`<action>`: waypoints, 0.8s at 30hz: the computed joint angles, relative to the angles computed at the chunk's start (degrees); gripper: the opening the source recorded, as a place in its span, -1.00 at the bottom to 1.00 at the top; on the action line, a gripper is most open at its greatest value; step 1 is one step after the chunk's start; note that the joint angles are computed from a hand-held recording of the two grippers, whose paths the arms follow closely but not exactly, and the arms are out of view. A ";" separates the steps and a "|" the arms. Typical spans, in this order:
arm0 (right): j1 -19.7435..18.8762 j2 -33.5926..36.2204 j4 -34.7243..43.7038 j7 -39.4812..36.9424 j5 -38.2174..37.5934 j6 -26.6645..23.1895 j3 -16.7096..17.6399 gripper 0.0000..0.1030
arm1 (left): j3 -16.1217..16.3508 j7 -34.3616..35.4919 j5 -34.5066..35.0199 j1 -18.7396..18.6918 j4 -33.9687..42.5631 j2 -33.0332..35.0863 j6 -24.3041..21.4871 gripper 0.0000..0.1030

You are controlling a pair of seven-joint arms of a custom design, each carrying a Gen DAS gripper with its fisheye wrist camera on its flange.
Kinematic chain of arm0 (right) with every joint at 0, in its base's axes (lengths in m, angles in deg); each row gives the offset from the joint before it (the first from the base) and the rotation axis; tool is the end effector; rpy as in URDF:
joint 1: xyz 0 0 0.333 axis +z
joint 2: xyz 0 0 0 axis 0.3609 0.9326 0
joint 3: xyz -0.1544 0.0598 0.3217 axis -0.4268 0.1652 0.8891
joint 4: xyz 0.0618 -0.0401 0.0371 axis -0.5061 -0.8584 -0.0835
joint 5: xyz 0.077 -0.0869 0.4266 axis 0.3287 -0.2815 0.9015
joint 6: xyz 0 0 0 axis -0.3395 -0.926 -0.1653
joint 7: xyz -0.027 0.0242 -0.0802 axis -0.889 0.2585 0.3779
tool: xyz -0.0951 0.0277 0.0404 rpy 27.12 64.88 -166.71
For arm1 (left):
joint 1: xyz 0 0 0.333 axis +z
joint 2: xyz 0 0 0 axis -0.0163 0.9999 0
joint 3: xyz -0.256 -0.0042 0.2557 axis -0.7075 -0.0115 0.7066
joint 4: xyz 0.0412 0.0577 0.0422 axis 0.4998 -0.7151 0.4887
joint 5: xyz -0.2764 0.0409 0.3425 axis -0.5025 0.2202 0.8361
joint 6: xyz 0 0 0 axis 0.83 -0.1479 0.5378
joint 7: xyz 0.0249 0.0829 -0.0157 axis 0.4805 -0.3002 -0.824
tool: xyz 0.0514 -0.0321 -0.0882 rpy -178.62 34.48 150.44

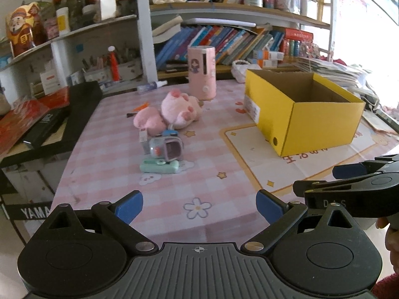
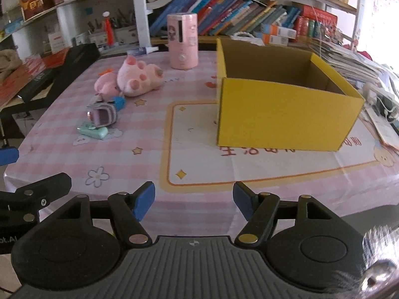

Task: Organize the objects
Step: 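Withdraw both grippers from the box back toward the toys, then grasp the grey toy with the right gripper while the left approaches the green toy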

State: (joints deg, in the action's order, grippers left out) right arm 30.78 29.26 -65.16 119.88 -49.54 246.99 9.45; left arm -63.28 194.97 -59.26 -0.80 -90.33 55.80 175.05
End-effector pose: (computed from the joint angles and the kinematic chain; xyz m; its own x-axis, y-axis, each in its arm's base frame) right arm 0.6347 0.1222 0.5161 -0.2079 -0.9777 -0.0304 -0.6872 0.1681 -0.7068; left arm 0.6725 -0.1948 0.5244 -0.4773 -0.8776 -0.0459 -0.5298 0.3290 -0.7817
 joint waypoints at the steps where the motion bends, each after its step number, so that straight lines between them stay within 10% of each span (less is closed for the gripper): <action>1: 0.06 0.18 0.24 0.02 -0.18 0.05 0.03 0.31 | 0.01 0.03 -0.09 0.10 -0.01 -0.02 0.13 0.91; 24: 3.34 3.53 4.67 -4.33 1.89 1.07 -0.62 0.40 | 3.16 -4.17 3.36 0.11 -0.65 -0.67 0.79 0.92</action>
State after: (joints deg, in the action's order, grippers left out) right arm 34.12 32.79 -60.49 115.55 -47.65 248.06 8.82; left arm -60.13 190.80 -55.90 -0.69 -90.99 55.13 175.84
